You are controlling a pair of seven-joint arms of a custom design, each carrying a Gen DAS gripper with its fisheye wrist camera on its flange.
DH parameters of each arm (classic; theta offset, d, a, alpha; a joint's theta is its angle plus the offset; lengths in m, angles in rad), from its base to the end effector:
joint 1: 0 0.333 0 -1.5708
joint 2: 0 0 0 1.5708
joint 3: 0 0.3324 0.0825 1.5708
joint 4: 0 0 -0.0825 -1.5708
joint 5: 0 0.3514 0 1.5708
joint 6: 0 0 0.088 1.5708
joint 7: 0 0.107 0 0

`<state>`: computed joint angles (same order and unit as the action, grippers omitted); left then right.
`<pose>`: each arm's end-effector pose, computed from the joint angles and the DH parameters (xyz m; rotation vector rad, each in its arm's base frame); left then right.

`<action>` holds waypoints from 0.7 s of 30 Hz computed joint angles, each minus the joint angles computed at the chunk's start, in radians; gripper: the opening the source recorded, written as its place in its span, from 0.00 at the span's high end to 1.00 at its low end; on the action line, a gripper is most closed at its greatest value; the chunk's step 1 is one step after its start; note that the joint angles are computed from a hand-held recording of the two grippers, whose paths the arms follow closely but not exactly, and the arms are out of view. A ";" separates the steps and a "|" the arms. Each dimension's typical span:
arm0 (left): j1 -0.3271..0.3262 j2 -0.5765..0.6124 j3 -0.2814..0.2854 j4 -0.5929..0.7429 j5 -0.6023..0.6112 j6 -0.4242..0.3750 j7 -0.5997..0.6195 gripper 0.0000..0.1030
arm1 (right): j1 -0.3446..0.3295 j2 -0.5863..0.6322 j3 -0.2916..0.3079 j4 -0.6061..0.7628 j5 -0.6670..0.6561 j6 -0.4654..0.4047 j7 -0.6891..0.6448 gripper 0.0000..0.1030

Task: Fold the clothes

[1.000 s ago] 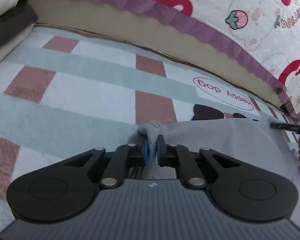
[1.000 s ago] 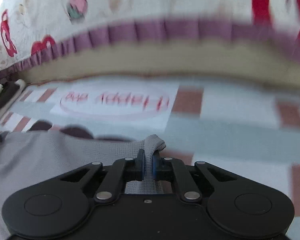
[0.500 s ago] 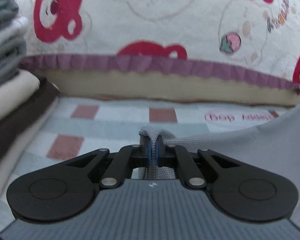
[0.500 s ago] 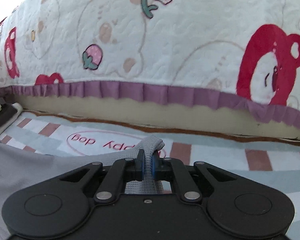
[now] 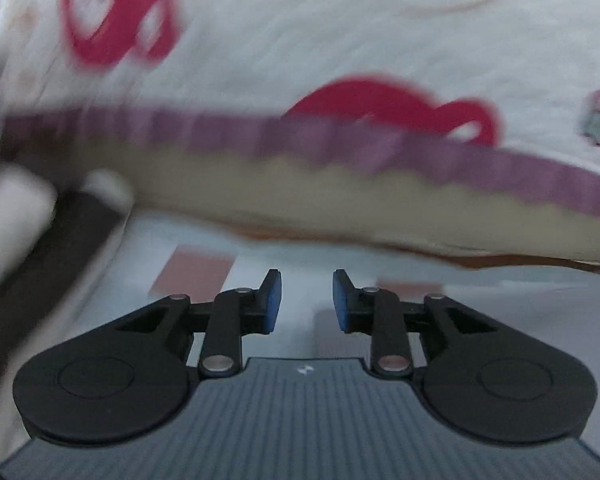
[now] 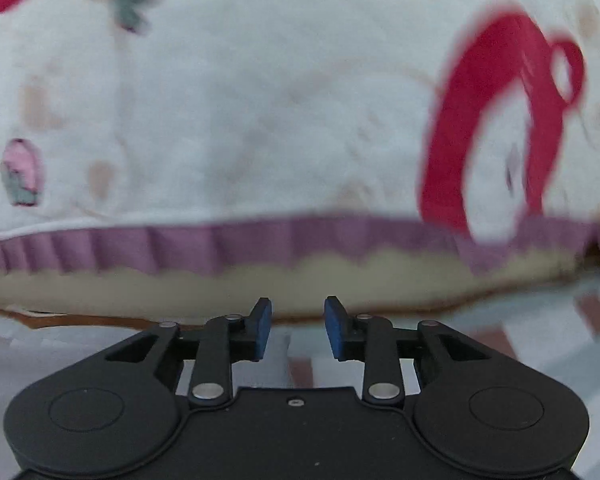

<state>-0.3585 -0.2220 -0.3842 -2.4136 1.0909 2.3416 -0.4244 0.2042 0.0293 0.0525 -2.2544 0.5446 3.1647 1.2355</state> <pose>0.3376 -0.2987 0.4459 -2.0175 1.2063 -0.7092 0.5362 0.0920 0.4853 -1.6843 1.6164 -0.5854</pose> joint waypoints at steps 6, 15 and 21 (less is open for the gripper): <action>-0.043 -0.108 -0.029 -0.173 -0.030 0.172 -0.099 0.64 | -0.007 -0.086 -0.033 -0.058 0.367 -0.196 -0.317 0.57; -0.110 -0.267 -0.118 -0.319 -0.140 0.261 -0.183 0.53 | 0.000 -0.184 -0.073 -0.146 0.449 -0.423 -0.308 0.57; -0.078 -0.221 -0.213 -0.251 -0.107 0.179 -0.092 0.59 | 0.011 -0.199 -0.053 -0.176 0.354 -0.382 -0.208 0.61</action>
<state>-0.4361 -0.4429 -0.5976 -2.6643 0.9840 2.5203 -0.5164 0.2149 -0.1695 -0.0004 -2.4304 0.8988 2.7823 1.0278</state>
